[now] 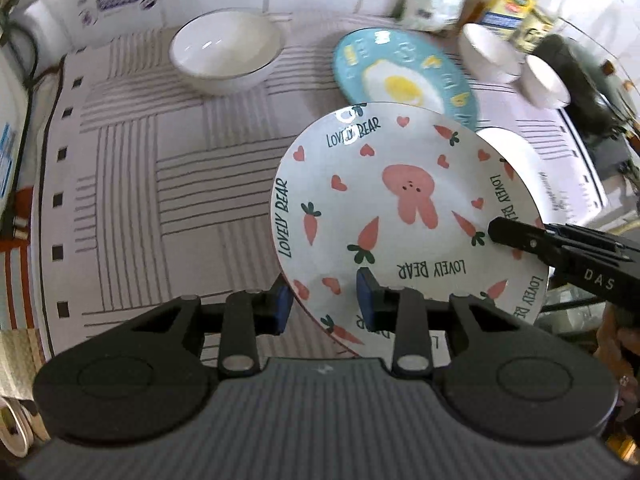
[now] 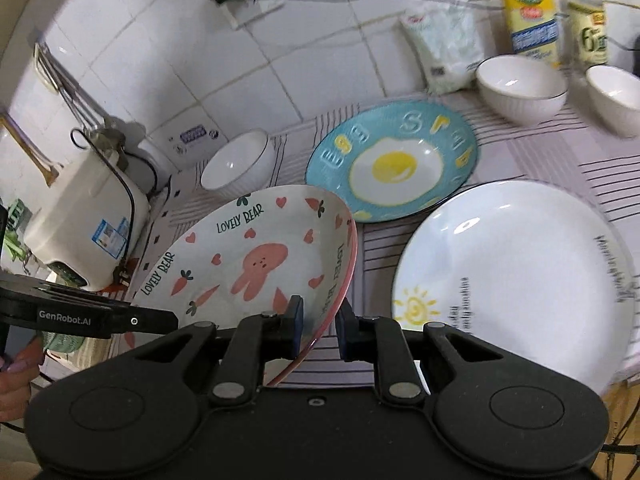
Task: Organize plates and bowls
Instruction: 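Lift the bunny plate with both grippers and carry it over the white plate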
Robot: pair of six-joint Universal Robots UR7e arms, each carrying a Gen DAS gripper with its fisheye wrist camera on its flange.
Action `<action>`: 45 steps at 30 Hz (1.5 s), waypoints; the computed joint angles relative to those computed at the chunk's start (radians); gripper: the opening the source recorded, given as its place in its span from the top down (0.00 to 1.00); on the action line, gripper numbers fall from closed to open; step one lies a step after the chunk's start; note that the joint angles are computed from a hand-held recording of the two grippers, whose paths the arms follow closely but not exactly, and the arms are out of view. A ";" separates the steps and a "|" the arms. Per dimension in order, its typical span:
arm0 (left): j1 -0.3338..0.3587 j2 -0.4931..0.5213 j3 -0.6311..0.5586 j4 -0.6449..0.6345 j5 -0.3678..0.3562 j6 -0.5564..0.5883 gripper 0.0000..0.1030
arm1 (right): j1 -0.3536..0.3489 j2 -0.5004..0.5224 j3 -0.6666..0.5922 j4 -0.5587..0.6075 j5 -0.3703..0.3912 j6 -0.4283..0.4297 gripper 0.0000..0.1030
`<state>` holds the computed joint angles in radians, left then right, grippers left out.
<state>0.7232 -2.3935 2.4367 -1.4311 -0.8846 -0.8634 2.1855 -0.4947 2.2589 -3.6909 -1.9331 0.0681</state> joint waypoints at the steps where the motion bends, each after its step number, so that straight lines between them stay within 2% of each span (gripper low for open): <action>1: -0.022 0.004 -0.002 0.011 -0.004 -0.010 0.69 | 0.002 -0.016 0.015 -0.007 -0.005 0.002 0.79; 6: -0.088 0.073 0.004 -0.034 -0.025 -0.025 0.69 | -0.006 -0.083 0.084 -0.047 -0.028 0.001 0.79; 12: -0.104 0.164 0.035 -0.159 -0.048 -0.027 0.69 | -0.050 -0.154 0.145 -0.063 -0.037 -0.042 0.79; 21: -0.077 0.373 0.069 -0.403 -0.067 -0.055 0.69 | -0.201 -0.258 0.209 -0.041 0.046 -0.192 0.79; 29: 0.014 0.577 0.060 -0.618 -0.098 -0.069 0.69 | -0.336 -0.321 0.200 0.087 0.117 -0.303 0.79; 36: 0.049 0.690 0.036 -0.674 -0.111 -0.096 0.69 | -0.413 -0.338 0.179 0.179 0.144 -0.361 0.79; 43: 0.067 0.753 0.010 -0.684 -0.110 -0.125 0.68 | -0.436 -0.353 0.152 0.251 0.135 -0.416 0.79; 45: 0.064 0.756 0.008 -0.677 -0.107 -0.145 0.69 | -0.436 -0.360 0.145 0.276 0.133 -0.406 0.79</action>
<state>0.7873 -1.6377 2.4445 -2.1086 -0.9915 -1.0085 1.7493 -0.8545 2.4041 -3.4146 -1.8001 -0.3380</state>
